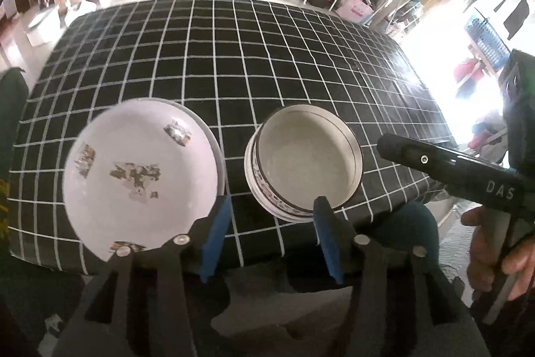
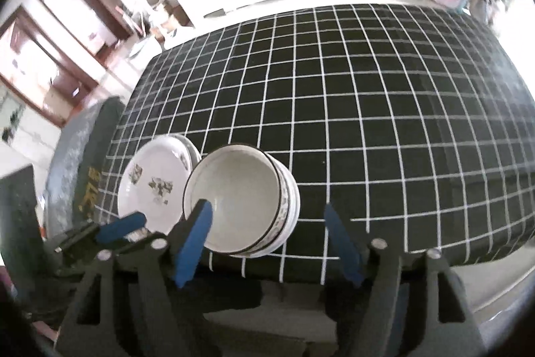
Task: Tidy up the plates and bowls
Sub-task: 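Grasp the rim of the nested bowl stack with the right gripper, then lift the bowl stack with the right gripper and lower it onto the floral plate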
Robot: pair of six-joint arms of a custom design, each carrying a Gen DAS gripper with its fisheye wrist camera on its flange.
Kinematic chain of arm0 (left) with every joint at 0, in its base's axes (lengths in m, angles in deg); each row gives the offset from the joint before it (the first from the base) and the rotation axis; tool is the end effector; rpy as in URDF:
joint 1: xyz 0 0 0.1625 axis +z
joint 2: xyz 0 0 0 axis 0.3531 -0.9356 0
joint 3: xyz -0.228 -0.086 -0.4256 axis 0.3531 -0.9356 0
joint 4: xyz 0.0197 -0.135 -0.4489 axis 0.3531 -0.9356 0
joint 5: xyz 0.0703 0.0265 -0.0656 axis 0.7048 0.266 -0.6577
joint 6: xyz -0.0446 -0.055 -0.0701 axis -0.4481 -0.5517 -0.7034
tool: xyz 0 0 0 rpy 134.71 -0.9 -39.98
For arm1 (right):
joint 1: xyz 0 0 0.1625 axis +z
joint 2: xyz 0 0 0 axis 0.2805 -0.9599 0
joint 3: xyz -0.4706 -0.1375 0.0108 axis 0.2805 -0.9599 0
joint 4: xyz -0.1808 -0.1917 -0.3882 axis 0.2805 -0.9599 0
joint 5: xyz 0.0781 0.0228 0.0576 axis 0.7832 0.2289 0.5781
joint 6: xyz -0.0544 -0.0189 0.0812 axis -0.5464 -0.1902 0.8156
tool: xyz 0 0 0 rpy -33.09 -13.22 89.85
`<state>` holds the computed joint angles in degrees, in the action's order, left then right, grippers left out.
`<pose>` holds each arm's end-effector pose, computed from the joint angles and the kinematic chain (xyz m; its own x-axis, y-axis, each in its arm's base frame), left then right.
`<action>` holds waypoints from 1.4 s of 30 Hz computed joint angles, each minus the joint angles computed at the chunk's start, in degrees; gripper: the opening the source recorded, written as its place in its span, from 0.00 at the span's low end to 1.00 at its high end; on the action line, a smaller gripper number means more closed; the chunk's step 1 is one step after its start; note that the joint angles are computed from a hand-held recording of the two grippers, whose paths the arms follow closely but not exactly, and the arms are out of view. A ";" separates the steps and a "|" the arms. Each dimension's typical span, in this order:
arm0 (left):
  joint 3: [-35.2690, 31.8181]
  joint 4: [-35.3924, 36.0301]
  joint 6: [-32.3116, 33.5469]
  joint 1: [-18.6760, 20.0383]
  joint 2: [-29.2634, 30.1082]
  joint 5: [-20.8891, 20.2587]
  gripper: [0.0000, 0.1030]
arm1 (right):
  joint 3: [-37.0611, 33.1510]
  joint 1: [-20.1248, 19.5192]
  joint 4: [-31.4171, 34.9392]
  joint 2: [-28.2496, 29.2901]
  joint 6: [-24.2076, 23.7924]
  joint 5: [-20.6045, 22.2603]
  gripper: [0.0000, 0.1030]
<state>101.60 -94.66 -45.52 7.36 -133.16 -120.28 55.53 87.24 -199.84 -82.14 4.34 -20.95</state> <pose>-0.3352 -0.4001 0.1665 -0.8878 -0.1211 -0.4441 0.1175 0.8732 -0.4730 0.2262 -0.5107 0.3315 -0.8284 -0.4244 0.3655 -0.4861 0.8690 -0.0926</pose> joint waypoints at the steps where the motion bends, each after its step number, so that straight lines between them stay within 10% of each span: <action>1: 0.22 -1.12 0.64 0.36 0.03 -0.30 0.49 | 0.05 -0.23 -0.19 0.18 0.48 0.04 0.75; 9: 1.69 -13.59 7.84 5.37 1.90 -4.67 0.49 | -1.21 -1.31 0.54 3.43 2.99 -0.94 0.76; 42: -0.42 -17.71 13.97 13.26 10.53 -9.49 0.51 | -3.10 -7.35 6.25 8.69 8.58 5.29 0.67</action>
